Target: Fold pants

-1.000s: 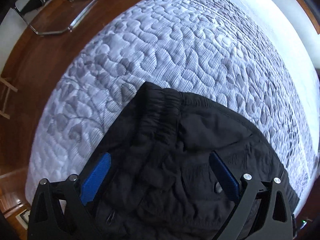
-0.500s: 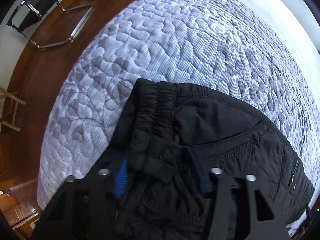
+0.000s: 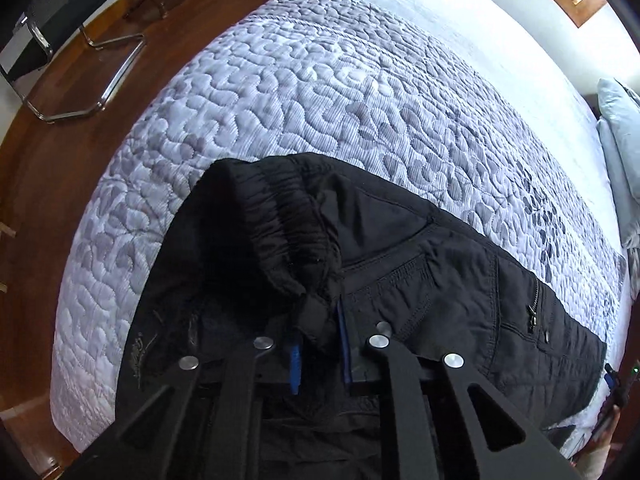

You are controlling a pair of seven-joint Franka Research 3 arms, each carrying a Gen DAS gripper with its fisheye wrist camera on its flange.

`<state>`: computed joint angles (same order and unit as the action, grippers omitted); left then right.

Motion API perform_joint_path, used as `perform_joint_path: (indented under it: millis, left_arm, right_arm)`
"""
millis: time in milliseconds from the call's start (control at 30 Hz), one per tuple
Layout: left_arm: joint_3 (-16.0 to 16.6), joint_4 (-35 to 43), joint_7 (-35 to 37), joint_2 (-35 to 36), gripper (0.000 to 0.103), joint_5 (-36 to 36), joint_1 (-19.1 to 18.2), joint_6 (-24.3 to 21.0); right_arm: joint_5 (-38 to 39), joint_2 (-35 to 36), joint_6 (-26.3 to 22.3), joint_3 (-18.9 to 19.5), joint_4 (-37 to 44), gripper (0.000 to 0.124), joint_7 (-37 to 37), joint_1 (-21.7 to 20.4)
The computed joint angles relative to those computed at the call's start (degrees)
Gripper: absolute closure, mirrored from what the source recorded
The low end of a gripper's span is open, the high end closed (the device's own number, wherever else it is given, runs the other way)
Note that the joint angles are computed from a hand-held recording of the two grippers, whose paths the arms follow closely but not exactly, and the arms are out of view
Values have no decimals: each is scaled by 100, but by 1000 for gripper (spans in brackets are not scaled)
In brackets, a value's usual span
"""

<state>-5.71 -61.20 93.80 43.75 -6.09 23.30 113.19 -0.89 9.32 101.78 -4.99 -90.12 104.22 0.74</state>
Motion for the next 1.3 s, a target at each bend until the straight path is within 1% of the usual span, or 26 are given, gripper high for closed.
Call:
perform_joint_path:
  millis: [67, 133, 167, 200, 300, 400, 433, 467, 500, 533, 567, 600, 633, 667, 767, 800, 900, 933, 1000, 1033, 1100, 1167, 1233, 1300]
  left_arm:
    - [8, 266, -42, 193, 89, 24, -33, -70]
    - [18, 384, -90, 277, 89, 60, -45, -107]
    - [16, 710, -111, 511, 89, 75, -59, -188]
    - [4, 836, -114, 591, 89, 83, -47, -241]
    - [-24, 701, -127, 523, 89, 105, -49, -164]
    - [-19, 563, -127, 419, 89, 166, -94, -134]
    - [-38, 477, -111, 355, 89, 148, -92, -100]
    - [-52, 379, -88, 285, 89, 132, -90, -58]
    - [-62, 317, -54, 235, 89, 125, -97, -23]
    - [-67, 270, -28, 199, 89, 115, -101, 2]
    - [-78, 198, 0, 148, 89, 93, -100, 43]
    - [-83, 143, 19, 110, 89, 72, -100, 79]
    - [-93, 1, 37, 20, 89, 34, -91, 177]
    - [-91, -120, 36, -58, 89, 5, -87, 267]
    - [-106, -726, 57, -449, 89, -156, -32, 760]
    - [-103, -1021, 102, -648, 89, -196, -16, 989]
    - [-117, -1684, 348, -1108, 90, -373, 66, 1479]
    - [-179, -2024, 506, -1349, 90, -598, 178, 1726]
    - [-278, -2628, 850, -1799, 90, -1156, 409, 2102]
    - [-300, -2861, 1064, -1983, 90, -1425, 496, 2213]
    - [-321, -3467, 1644, -2469, 90, -2040, 689, 2433]
    - [-276, -3970, 2132, -2866, 90, -2581, 798, 2531]
    - [-202, -4521, 2780, -3312, 89, -3265, 949, 2524]
    - [-62, -4960, 3342, -3669, 89, -3812, 1009, 2497]
  right_arm:
    - [257, 281, -224, -28, 298, 23, -15, -84]
    - [348, 468, -284, -15, 480, 23, -105, -99]
    - [437, 587, -365, 2, 608, 23, -198, -111]
    - [476, 705, -462, 14, 739, 23, -263, -107]
    - [342, 1080, -697, 28, 1116, 23, -383, -2]
    - [239, 1229, -669, 27, 1200, 24, -388, 106]
    - [226, 1210, -590, 37, 1151, 25, -404, 143]
    - [217, 1201, -565, 45, 1139, 30, -439, 168]
    - [242, 1215, -606, 57, 1174, 53, -469, 181]
    - [269, 1212, -632, 59, 1213, 69, -423, 203]
    - [160, 1214, -660, 45, 1263, 79, -373, 263]
    - [125, 1205, -689, 45, 1306, 99, -381, 285]
    - [154, 1154, -662, 51, 1312, 110, -391, 286]
    - [206, 1140, -618, 57, 1353, 111, -390, 277]
    - [268, 794, -242, 76, 1197, 113, -474, 272]
    - [274, 704, -146, 81, 1163, 113, -528, 266]
    - [345, 191, 460, 134, 804, 114, -792, 265]
    - [421, -81, 734, 158, 585, 114, -889, 263]
    - [566, -559, 1098, 181, 223, 114, -1074, 239]
    - [620, -850, 1287, 193, 3, 114, -1152, 233]
    - [665, -1378, 1507, 207, -365, 114, -1225, 207]
    - [690, -1935, 1741, 236, -803, 114, -1221, 179]
    - [618, -2541, 1910, 283, -1270, 114, -1164, 119]
    - [527, -3015, 1970, 328, -1622, 114, -1099, 24]
